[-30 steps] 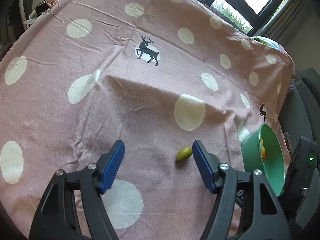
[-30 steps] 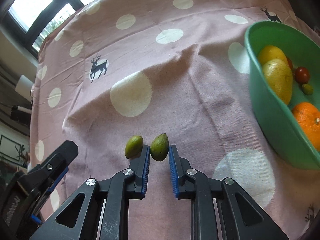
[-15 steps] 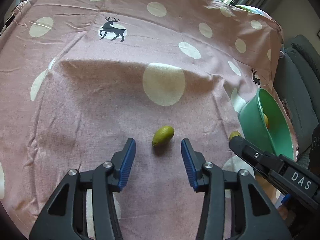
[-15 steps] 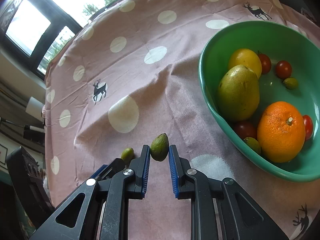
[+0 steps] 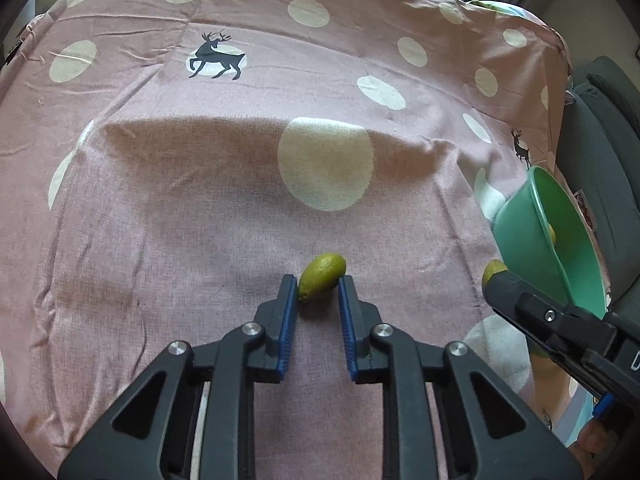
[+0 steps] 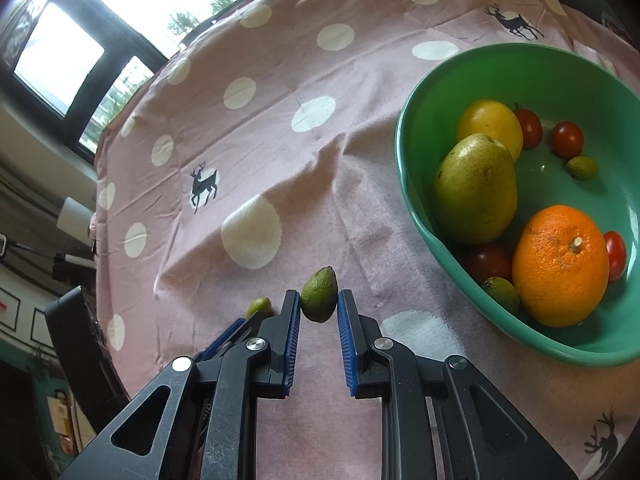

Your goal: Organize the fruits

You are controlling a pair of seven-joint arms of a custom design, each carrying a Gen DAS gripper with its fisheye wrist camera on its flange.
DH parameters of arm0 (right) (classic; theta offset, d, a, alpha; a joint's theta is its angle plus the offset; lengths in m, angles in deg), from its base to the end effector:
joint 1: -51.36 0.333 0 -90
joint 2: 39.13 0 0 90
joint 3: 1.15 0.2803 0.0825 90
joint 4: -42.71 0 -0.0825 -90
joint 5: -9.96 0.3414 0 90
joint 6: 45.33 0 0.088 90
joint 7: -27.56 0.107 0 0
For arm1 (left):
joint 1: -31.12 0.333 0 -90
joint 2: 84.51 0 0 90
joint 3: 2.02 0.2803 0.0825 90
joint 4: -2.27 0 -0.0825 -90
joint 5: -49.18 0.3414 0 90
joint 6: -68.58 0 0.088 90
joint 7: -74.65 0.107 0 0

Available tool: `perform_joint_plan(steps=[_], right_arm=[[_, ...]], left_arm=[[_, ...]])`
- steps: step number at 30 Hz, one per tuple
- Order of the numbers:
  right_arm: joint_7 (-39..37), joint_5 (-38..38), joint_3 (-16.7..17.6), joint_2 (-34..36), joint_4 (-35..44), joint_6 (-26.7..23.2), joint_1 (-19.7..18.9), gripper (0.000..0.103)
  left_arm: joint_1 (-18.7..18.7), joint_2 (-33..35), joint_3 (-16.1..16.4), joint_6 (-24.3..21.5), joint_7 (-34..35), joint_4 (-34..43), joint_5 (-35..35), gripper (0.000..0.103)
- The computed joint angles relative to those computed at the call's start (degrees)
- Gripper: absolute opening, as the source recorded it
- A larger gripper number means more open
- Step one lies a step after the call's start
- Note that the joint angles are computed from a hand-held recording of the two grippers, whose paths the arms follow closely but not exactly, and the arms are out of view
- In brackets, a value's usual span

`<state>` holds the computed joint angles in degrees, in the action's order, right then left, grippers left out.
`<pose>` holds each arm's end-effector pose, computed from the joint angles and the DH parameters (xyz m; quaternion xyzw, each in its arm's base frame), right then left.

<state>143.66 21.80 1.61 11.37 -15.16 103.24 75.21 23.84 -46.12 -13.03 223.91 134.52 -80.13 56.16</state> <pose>0.6834 0.3207 0.3933 -0.6064 0.7117 -0.0191 0.3542 0.6797 -0.1947 0.3658 -0.7348 0.6067 -0.2867 0.0986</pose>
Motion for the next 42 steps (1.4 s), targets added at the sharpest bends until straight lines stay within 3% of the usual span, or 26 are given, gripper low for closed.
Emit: perform_joint_plan(steps=[6,13,27,30,33,36,42], right_arm=[[0.33,-0.26,-0.35,-0.56,-0.82,0.31,0.1,0.021],[0.17,-0.5,-0.35,-0.67,-0.82,0.74,0.22,0.021],[0.07,-0.29,-0.26,-0.94,-1.31,0.94,0.01,0.021],[-0.06,-0.13,-0.14,-0.96,-1.41,1.07,-0.13,0.021],[-0.01,0.11,-0.1,-1.07,-1.61,1.0,-0.31,0.021],[0.05,0.42,-0.02,-1.4,-2.18,1.41,-0.55,0.021],[-0.68,1.15,0.4,-2.08,-3.43,2.38,-0.88,0.021]], left_arm=[[-0.46,-0.55,0.53,0.22,-1.14,-0.57,0.53,0.016],[-0.01,-2.43,-0.41,3.79,-0.61,-3.3,0.75,0.013],[1.89,0.24,-2.28,1.03,2.36,-0.24,-3.25,0.013],[1.19,-0.18,-1.31,0.46,1.45,-0.3,-2.95,0.016],[1.32,-1.08,-0.88,2.46,0.15,-1.72,-2.87,0.026],[3.04,-0.61,-2.8,2.75,0.59,-1.42,-5.3,0.027],[1.41,1.54,-1.44,0.65,-1.62,2.23,-4.49,0.025]])
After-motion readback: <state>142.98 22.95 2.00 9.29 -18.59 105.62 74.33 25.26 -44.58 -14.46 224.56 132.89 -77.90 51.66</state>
